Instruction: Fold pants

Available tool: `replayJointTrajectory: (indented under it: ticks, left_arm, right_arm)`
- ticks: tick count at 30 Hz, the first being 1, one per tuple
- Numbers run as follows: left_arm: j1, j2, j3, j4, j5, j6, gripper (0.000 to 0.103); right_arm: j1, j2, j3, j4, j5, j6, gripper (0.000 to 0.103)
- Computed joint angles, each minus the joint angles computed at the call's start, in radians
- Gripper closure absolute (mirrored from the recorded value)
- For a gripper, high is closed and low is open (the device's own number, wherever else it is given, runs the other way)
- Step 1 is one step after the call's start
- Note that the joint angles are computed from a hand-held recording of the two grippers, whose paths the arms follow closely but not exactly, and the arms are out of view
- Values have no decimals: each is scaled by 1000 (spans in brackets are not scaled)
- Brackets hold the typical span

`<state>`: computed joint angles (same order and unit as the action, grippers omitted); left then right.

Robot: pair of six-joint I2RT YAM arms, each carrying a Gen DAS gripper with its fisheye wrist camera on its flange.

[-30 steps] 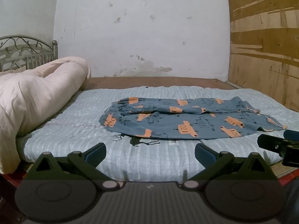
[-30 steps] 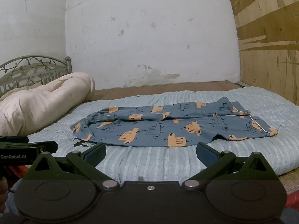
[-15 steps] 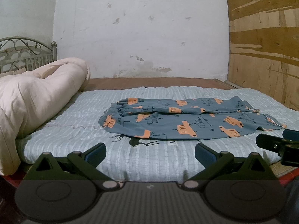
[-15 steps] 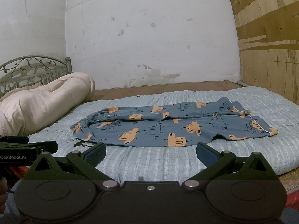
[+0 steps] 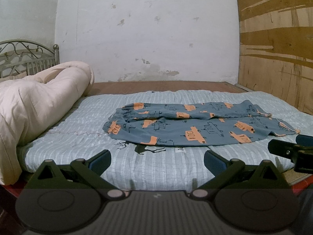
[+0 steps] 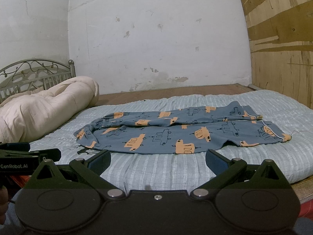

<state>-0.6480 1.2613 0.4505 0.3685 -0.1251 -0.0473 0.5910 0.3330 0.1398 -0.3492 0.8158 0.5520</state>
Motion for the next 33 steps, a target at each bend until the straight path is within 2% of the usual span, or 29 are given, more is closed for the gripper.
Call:
replayJointTrajectory:
  ticks: [33]
  left_arm:
    - [-15, -1, -6, 3, -16, 0, 0]
  right_arm:
    - [4, -13, -4, -11, 2, 6, 1]
